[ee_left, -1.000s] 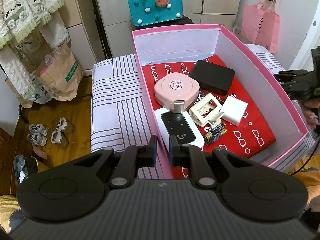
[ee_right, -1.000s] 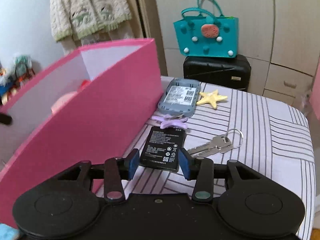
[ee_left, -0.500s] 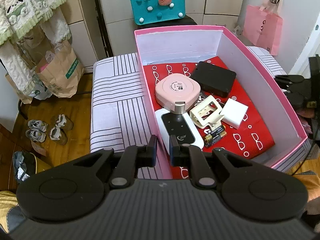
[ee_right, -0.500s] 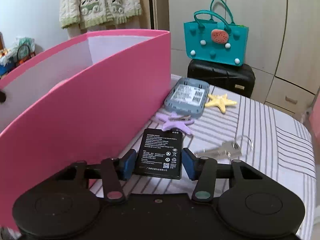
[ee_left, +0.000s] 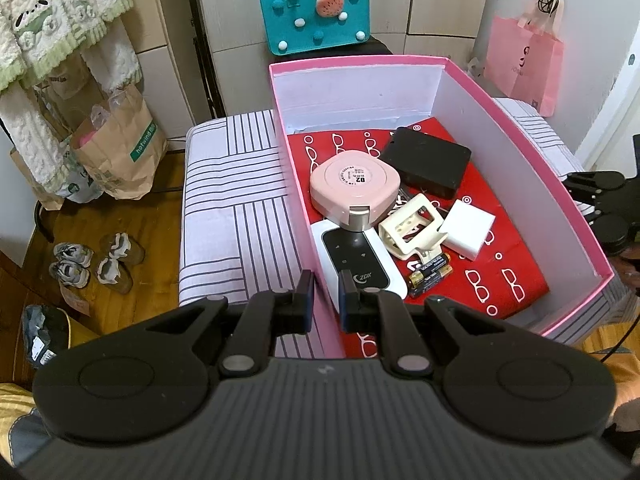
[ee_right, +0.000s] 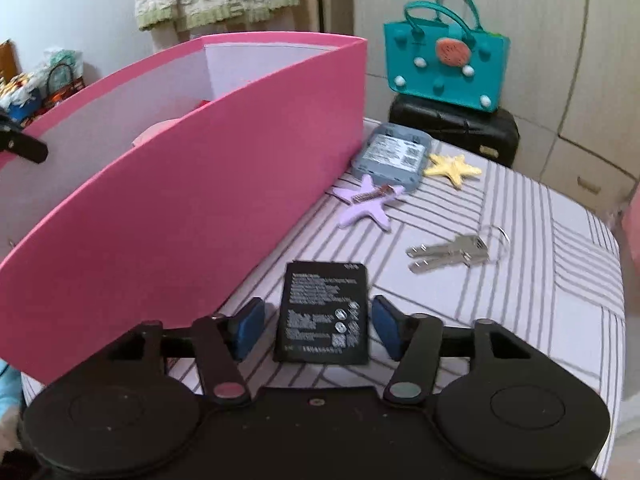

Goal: Organize rigid objects
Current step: 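Grasp the flat black phone battery with the right gripper, then carry the phone battery into the box and open the right gripper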

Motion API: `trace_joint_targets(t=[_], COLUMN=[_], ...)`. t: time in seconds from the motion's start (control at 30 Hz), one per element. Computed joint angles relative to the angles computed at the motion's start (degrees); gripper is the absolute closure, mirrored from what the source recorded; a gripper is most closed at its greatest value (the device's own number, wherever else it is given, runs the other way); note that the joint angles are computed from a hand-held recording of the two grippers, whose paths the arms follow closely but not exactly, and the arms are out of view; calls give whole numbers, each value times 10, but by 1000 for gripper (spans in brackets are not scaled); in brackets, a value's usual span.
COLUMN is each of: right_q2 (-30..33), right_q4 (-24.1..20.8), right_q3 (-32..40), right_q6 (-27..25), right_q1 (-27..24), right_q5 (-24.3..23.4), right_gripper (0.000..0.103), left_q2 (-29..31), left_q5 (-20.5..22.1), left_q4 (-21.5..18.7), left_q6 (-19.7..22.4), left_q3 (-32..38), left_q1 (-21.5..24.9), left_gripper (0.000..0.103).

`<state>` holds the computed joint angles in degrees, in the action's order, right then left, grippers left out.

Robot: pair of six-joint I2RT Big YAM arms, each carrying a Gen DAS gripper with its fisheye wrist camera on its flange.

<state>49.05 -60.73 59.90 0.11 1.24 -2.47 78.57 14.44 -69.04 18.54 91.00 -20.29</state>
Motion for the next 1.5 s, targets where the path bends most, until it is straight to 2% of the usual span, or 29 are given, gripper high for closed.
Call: trace_joint_targets(t=[0.07,0.1,0.2,0.27,0.33,0.5,0.7,1.0,1.13,1.23,1.33,1.5], right_q2=[1,0,-6,-28,-43,-56,-49,-33,-7,28,84,165], right_q4=[8,9,7,25,27,19,10,-8,-18,-49,-119,-231], right_q3=[-2,-2,-1,-7,-1,36,90,145,150,170,213,280], right_q6=[1,0,36,61,73,72,73,41,21,4,-34,-76], right_q1=[1,2,1,6,11,31,27,28,40,44,47,66], right_q5=[3,7,16,17,10,40,6,-106,-131,-162,-196,-184], right_gripper=[39,50,49,49,49,49,49,49,49,49,49,49], left_q2=[0,0,-2,-5,-7,-5,-3,5,7,2,-1,-6], left_q5=[1,2,2,0,-2,8,21,-15,-26,-37,-42,-50], left_q4=[1,1,3,8,13,13,11,6,7,14,16,15], left_q6=[-1,-2,-5,-5,-6,-13,-37,-70,-82,-87,-96,-100], left_q3=[-1,-1,-3,-8,-11,-10,-9,3,7,2,-3,-6], left_q1=[1,1,2,0,-1,3,10,-8,-14,-22,-25,-40], left_gripper=[92,92,92,92,92,92,92,92,92,92,94,93])
